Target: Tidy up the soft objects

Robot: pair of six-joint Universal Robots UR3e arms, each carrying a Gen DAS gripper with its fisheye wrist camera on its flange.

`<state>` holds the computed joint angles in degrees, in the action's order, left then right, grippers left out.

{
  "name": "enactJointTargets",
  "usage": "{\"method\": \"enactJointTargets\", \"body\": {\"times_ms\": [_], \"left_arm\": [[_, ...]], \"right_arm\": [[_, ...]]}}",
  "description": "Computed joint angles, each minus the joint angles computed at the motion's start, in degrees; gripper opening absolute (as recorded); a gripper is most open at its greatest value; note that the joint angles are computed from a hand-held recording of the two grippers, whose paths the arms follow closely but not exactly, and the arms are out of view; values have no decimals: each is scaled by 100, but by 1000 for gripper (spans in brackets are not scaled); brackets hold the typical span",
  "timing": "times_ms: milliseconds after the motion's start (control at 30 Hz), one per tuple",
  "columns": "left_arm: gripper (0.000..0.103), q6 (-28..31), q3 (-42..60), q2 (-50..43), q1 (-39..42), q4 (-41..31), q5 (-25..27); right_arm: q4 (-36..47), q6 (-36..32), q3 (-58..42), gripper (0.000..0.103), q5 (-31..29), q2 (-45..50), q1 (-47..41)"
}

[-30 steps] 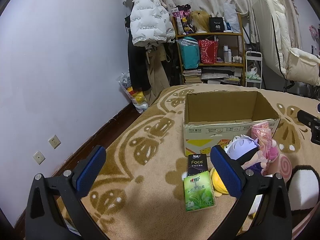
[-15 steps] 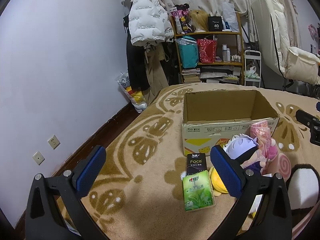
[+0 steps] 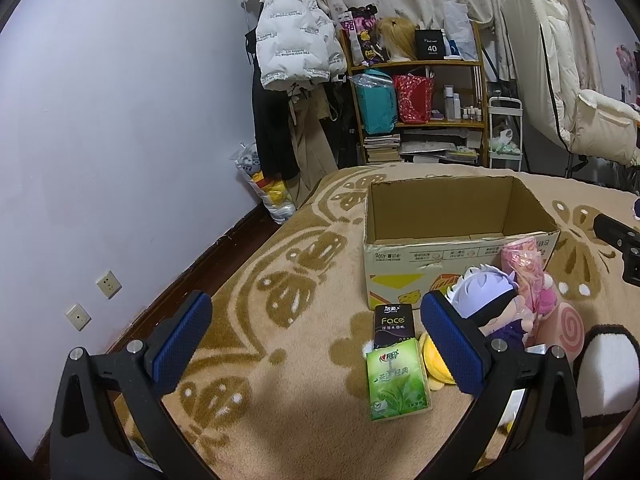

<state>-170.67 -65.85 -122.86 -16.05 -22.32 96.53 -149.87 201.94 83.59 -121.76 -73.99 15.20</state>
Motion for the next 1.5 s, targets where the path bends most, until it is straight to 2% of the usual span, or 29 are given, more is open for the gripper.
{"method": "enactJointTargets", "body": {"times_ms": [1500], "left_arm": [[103, 47, -75, -2, -17, 76, 22]], "right_arm": [[100, -1, -11, 103, 16, -24, -26]]}}
